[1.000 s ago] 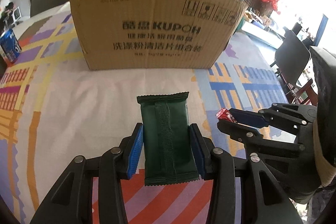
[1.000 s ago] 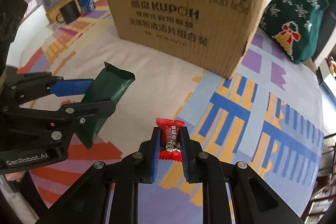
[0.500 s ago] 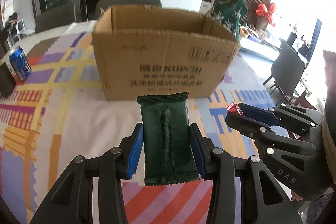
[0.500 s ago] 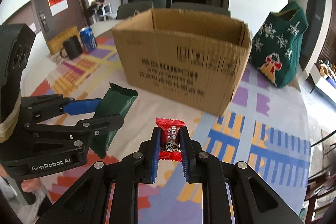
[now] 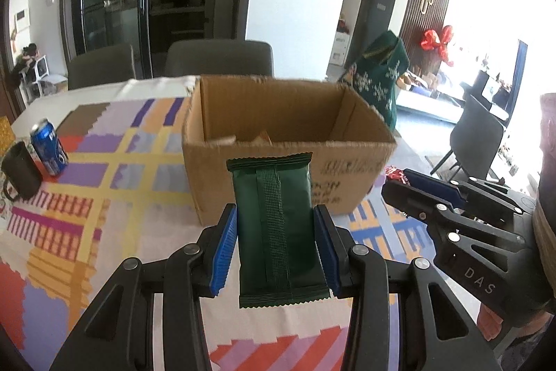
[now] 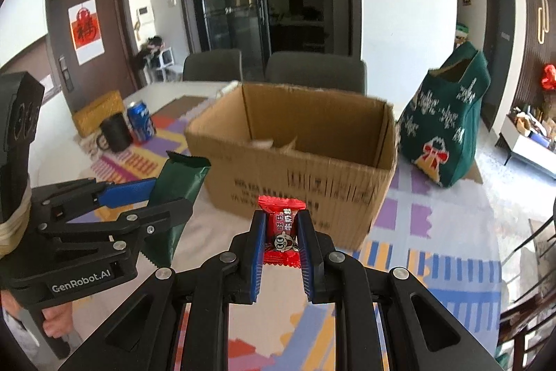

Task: Organize snacks
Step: 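Carry the green packet and red candy over the cardboard box, then open both tools to drop the snacks into the box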

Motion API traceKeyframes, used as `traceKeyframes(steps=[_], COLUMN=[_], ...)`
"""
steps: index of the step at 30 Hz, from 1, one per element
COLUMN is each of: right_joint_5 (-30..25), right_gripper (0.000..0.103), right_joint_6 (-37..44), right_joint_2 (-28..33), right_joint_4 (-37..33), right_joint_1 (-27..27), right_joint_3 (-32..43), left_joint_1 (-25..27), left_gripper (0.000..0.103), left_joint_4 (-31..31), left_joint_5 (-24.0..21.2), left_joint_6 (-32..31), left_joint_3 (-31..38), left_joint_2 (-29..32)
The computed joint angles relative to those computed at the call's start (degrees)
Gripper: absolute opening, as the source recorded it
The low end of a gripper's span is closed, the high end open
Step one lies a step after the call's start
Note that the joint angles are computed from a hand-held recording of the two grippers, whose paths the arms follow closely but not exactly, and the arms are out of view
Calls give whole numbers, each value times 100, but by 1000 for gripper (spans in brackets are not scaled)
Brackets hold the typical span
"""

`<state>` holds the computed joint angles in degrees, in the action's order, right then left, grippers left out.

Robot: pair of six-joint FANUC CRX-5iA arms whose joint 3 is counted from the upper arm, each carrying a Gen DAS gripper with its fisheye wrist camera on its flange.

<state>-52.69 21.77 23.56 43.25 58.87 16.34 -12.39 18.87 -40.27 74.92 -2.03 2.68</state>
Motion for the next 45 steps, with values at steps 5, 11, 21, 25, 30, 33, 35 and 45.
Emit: traceKeyframes(steps=[5,11,21,25,30,33,35,45], right_joint_5=[-102,-243,-482,-625,-842,-923,-1026,-1448], right_gripper=[19,19,19,19,19,19,19,20], right_joint_6=[-176,-101,225,417,791,949,1021,1242], right_joint_2=[118,305,721,918,1246,1395,1513,1971], right_joint_4=[325,477,455,388,136,-40,-104,-587], right_joint_1=[-20,-73,-280,-370,-493,-565,-599,-788], right_joint_3=[216,608,1478,1864,2511,2792,2981,3680], left_joint_1=[40,90,159,167,182,176,171,115], left_gripper=[43,43,43,43,43,43,43,50], left_joint_4=[-18,-6,32,-73,-106,-171,-190,-424], left_joint_5=[91,134,-24,-176,-529,-742,-876,-1421], left_joint_6=[-54,-116,-99,-89,-24,31,45,287], left_joint_3=[211,484,1226,1569,2100,2409,2579,3287], left_joint_2=[69,215,677,907,1285,1521,1660,2189])
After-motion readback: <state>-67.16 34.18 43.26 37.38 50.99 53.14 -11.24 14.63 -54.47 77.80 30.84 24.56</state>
